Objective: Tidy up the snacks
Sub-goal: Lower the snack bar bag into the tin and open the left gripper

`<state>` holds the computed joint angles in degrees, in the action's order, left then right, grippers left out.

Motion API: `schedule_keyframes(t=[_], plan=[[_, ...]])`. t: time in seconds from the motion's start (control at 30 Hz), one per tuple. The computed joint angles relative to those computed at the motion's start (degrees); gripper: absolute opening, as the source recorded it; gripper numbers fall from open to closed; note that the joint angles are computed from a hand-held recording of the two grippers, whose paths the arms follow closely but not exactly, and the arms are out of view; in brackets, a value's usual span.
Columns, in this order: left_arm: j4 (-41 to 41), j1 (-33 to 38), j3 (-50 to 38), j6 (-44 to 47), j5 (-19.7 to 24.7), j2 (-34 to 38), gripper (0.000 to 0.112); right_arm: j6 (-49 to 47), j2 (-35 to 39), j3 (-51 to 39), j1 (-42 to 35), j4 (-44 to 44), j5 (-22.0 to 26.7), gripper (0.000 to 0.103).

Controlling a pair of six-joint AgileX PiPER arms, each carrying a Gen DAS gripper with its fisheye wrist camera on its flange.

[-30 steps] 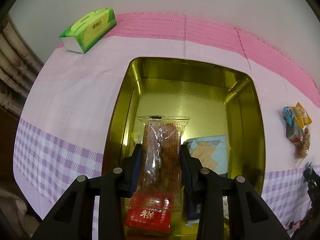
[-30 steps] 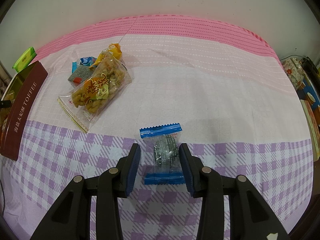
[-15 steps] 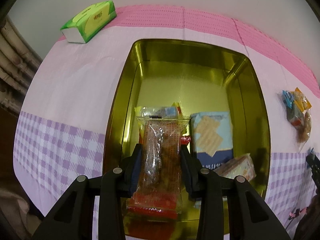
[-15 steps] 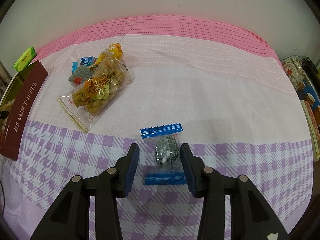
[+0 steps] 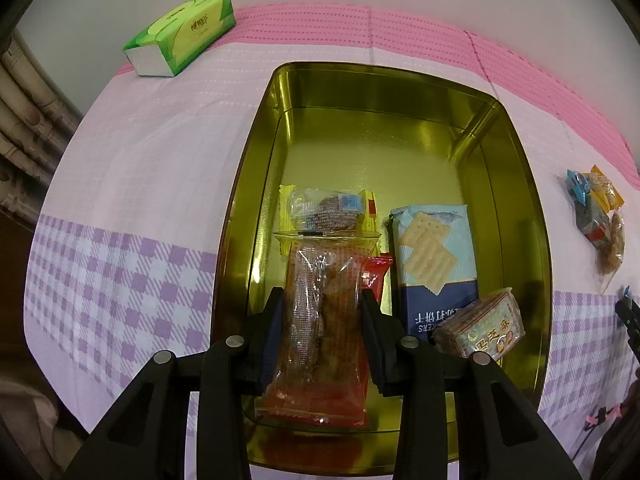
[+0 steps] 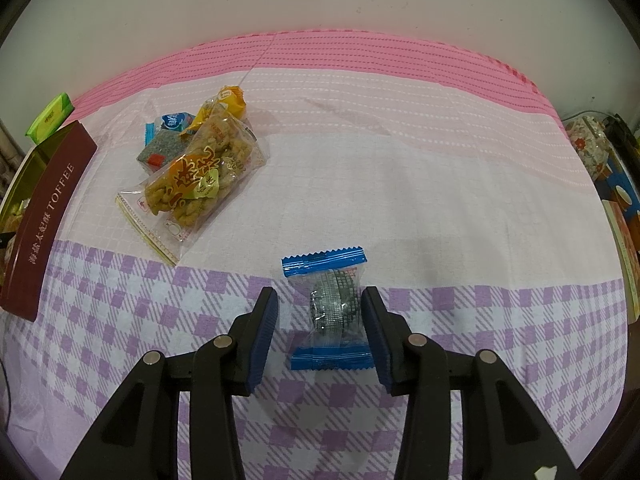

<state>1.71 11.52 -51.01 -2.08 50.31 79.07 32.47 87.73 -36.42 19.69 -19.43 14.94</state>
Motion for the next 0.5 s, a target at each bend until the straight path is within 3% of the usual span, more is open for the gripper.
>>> schedule_keyframes(t=[0.17,0.4,0.5], plan=[[0.99,-0.71,0.01,-0.67,0.02,-0.18,0.039,-2.43,0.05,0.37,0.03,1.60,-0.92,0.047],[-0.94,0.65,0.06,2.04,-0.05,-2.57,0.041,-15.33,-0.35,0.88,-2.50,14.84,-2.25,0.047],[-2.75,1.74,0.42,4.18,-0.26,-4.49,0.045,-11.87,-0.21,0.61,-1.98,11.06,-1.70,0.047]])
